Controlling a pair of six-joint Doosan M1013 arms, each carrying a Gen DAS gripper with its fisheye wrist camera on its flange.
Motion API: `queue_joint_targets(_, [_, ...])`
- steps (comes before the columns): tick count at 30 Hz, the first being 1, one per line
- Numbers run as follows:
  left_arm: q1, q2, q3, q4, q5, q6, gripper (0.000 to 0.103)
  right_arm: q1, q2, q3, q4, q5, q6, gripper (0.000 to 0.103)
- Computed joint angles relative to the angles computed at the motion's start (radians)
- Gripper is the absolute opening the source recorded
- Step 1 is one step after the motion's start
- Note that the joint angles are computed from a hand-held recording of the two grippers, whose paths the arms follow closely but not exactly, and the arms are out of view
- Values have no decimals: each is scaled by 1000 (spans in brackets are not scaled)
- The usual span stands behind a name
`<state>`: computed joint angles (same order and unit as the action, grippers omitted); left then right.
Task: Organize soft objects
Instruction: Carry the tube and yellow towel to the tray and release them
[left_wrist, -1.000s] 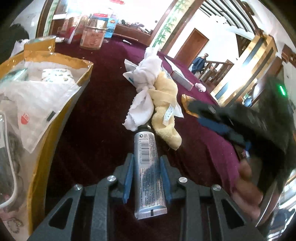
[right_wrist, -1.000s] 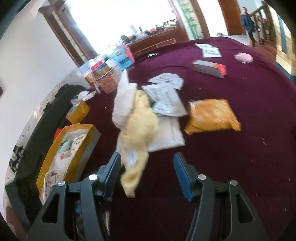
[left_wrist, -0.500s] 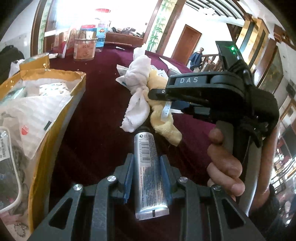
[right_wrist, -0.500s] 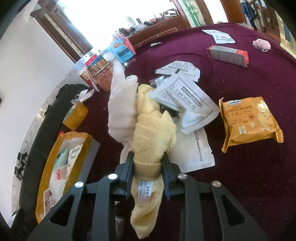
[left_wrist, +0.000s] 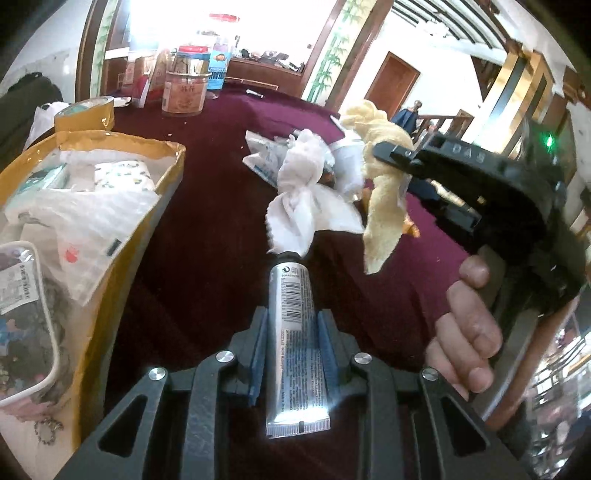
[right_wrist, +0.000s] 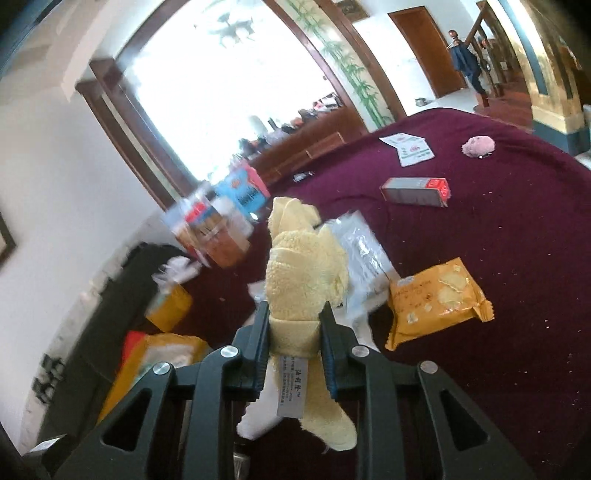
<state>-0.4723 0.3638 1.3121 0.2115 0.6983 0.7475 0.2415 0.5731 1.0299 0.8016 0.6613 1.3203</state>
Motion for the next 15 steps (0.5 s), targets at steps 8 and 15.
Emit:
queue_joint_targets(8, [12,-55,14,-40,-20,8,28,-5,2,-2,109,44,-114,23])
queue_joint_targets(15, [71,-120,25,-57,20,-30,28,-14,28,-32,216,162,-204,23])
